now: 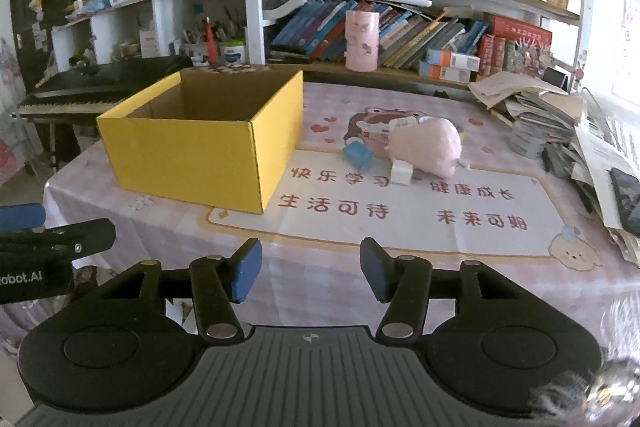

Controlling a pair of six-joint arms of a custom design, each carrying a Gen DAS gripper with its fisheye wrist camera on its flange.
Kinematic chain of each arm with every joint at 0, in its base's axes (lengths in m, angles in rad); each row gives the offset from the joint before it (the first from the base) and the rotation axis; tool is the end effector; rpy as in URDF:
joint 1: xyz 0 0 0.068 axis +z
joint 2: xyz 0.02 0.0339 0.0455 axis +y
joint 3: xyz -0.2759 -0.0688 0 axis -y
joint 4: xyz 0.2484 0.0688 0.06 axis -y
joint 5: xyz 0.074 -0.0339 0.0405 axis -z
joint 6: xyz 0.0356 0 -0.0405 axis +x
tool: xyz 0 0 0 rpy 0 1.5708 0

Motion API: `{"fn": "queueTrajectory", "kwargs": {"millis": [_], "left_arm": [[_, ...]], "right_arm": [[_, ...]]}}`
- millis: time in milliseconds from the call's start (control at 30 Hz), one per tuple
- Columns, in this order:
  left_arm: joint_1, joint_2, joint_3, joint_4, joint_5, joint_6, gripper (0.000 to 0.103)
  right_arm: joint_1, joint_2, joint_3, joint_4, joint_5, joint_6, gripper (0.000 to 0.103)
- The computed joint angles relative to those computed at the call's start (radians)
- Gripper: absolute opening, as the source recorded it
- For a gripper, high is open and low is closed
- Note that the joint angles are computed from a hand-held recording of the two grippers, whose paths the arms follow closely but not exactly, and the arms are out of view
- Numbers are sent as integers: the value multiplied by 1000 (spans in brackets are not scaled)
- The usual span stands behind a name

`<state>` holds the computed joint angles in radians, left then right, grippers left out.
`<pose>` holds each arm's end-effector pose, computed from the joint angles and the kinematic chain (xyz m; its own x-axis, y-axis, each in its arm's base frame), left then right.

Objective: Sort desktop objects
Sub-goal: 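Withdraw both tools from the box back toward the table objects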

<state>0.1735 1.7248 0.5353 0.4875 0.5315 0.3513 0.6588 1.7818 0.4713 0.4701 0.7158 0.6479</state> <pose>0.2891 0.0324 0.1103 -0.5172 0.2105 -0.8295 0.4370 0.8983 -0.0445 0.2254 0.1450 0.0836 -0.5395 0.1582 -0.8270 0.2632 0.9647 0.0129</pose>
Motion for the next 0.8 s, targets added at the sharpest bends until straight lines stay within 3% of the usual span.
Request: {"fn": "queueTrajectory", "kwargs": {"millis": [300, 800], "left_arm": [[-59, 7, 4, -15, -6, 26, 88], [-236, 37, 39, -26, -69, 3, 88]], "right_arm": [[-23, -17, -32, -32, 6, 67, 55], [-165, -84, -113, -18, -47, 38, 57]]}}
